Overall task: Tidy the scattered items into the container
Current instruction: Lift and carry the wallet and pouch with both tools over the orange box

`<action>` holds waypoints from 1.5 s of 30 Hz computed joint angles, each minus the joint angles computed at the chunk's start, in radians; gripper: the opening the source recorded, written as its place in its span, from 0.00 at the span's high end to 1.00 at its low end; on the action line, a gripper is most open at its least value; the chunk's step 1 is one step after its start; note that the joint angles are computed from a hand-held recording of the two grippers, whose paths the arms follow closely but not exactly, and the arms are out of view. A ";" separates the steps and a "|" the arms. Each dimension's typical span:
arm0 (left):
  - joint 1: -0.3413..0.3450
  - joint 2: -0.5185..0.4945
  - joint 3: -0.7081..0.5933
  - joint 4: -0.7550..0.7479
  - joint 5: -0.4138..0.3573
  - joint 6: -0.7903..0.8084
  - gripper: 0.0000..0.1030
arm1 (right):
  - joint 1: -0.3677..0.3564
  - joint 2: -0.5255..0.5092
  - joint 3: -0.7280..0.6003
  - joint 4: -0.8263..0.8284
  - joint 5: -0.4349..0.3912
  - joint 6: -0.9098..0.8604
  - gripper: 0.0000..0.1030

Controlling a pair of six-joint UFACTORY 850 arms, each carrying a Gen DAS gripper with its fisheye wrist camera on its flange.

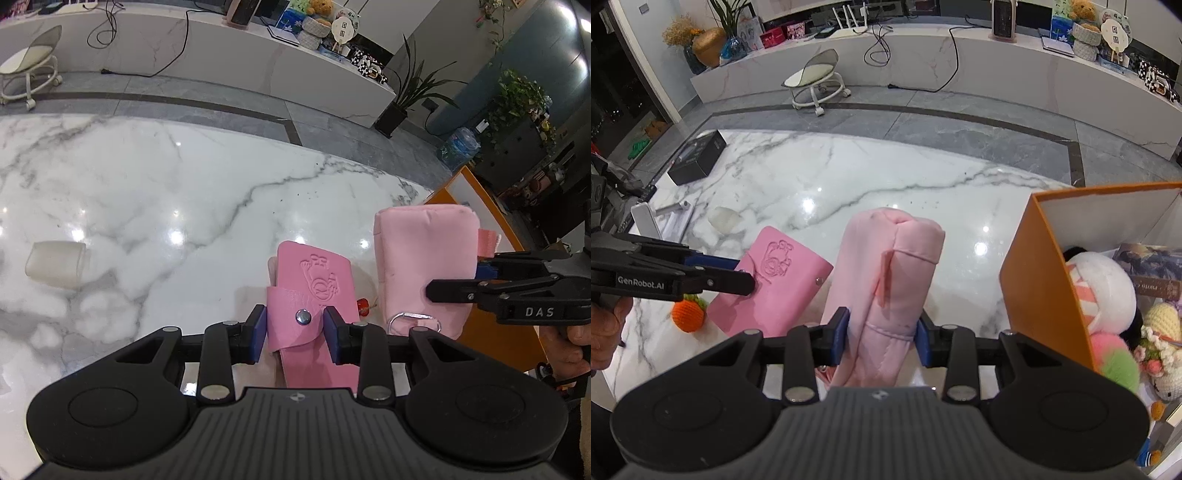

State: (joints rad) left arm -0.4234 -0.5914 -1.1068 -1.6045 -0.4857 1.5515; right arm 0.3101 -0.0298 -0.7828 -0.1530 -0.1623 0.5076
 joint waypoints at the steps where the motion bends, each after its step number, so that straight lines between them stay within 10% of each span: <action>1: -0.005 0.005 0.001 0.001 0.009 -0.002 0.63 | -0.001 0.008 0.003 0.003 0.003 -0.002 0.62; 21: -0.126 0.149 -0.038 0.105 0.145 -0.148 0.63 | -0.097 0.271 0.122 0.262 0.051 -0.234 0.62; 45: -0.399 -0.018 -0.367 0.331 0.183 -0.405 0.63 | -0.464 0.615 0.300 0.645 0.001 -0.580 0.62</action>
